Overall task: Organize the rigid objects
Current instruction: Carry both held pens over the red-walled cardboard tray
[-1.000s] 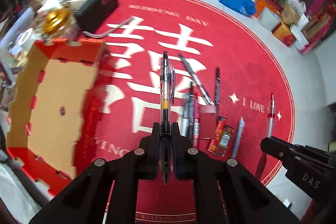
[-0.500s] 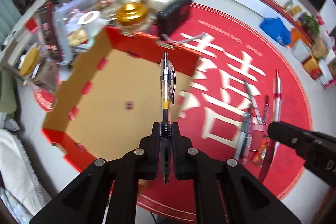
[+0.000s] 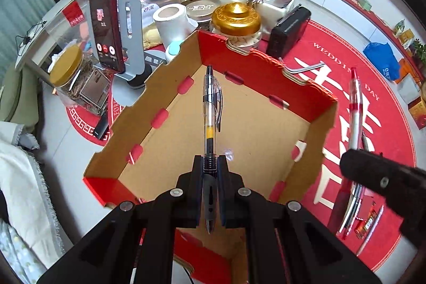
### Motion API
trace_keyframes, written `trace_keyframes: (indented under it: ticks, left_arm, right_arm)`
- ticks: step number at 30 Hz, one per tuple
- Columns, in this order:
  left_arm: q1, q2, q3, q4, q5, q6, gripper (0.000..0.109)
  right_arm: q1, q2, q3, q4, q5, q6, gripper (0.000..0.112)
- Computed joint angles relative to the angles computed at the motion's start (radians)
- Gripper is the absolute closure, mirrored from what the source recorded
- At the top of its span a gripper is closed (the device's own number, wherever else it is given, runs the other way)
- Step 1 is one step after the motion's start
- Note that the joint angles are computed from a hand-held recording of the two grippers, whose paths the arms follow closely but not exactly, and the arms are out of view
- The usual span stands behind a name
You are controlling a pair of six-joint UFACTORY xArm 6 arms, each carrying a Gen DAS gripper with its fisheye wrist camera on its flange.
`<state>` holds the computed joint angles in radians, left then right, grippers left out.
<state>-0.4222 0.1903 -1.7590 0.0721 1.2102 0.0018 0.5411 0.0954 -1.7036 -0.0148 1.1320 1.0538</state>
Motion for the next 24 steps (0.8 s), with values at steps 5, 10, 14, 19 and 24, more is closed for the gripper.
trace_keyframes:
  ticks: [5,10,14,19,24]
  left_arm:
    - [0.008,0.083,-0.065,-0.004,0.012,0.022,0.098]
    - [0.008,0.143,-0.114,-0.01,0.023,0.074,0.098]
    - [0.009,0.183,-0.155,-0.01,0.035,0.093,0.098]
    - [0.005,0.218,-0.191,-0.005,0.054,0.11,0.098]
    - [0.007,0.244,-0.218,-0.004,0.077,0.108,0.098]
  right_arm:
    - [-0.019,0.061,-0.043,0.018,0.016,-0.027,0.102]
    - [-0.034,0.091,-0.055,0.023,0.024,-0.022,0.102]
    - [-0.041,0.101,-0.056,0.031,0.026,-0.026,0.102]
    - [-0.049,0.112,-0.055,0.038,0.029,-0.026,0.102]
    - [-0.054,0.124,-0.059,0.046,0.031,-0.031,0.102]
